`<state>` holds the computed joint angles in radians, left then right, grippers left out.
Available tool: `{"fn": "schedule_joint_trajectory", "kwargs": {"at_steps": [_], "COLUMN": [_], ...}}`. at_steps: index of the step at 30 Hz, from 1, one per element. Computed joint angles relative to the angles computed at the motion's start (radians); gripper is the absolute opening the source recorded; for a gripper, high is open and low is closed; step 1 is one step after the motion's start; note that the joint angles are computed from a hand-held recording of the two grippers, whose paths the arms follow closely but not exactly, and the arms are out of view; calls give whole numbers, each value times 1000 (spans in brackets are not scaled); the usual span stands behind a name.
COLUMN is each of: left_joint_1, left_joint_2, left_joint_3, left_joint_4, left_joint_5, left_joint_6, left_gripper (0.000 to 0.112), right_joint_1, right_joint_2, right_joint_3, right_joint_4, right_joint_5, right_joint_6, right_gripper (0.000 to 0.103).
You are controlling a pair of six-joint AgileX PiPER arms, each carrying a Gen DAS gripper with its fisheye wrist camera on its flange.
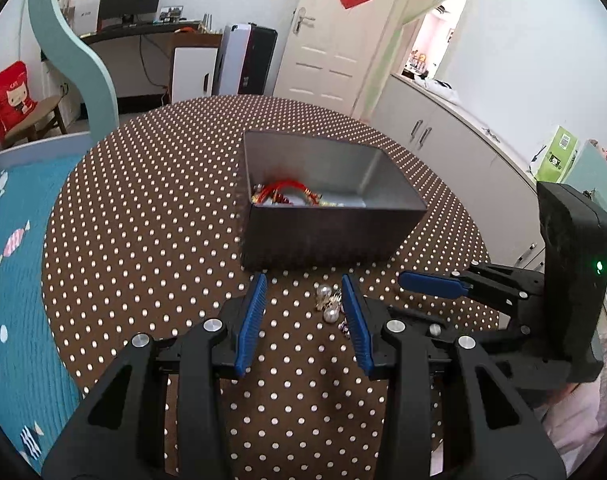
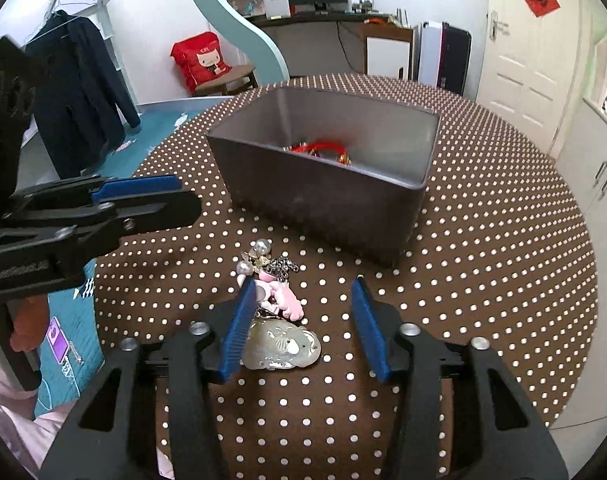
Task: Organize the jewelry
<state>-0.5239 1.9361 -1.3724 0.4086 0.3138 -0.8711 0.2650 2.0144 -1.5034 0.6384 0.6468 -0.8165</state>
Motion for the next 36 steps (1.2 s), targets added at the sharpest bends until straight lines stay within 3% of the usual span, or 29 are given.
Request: {"fn": "schedule_joint_trajectory", "kwargs": {"at_steps": [5, 9, 19, 21, 24, 31, 34, 36], "left_joint_1": [5, 1, -17, -18, -22, -31, -32, -32], "left_joint_2": [15, 29, 94, 102, 113, 155, 154, 147], "left_joint_3": [0, -11, -90, -102, -128, -195, -198, -188], "left_joint_4": [-92, -200, -316, -331, -361, -347, -318, -296], "left_joint_5": [-8, -15, 30, 34, 40, 84, 92, 89], "left_joint_6": [85, 204, 326, 343, 388, 382, 347, 320], "left_gripper": [40, 40, 40, 40, 40, 40, 40, 40], "right_joint_1": [4, 15, -59, -78, -102, -91, -68, -52], "right_joint_2": [24, 38, 35, 32, 30, 32, 43, 53], "right_joint_3": [-38, -59, -72, -79, -83, -60, -60, -66], "right_joint_4": [-39, -96, 23, 53, 85, 42, 13, -6], "right_joint_5": [18, 17, 64, 79, 93, 71, 52, 45], "right_joint_6": [42, 96, 44, 33, 17, 20, 19, 25], "right_gripper": [31, 15, 14, 6, 5, 13, 37, 40]}}
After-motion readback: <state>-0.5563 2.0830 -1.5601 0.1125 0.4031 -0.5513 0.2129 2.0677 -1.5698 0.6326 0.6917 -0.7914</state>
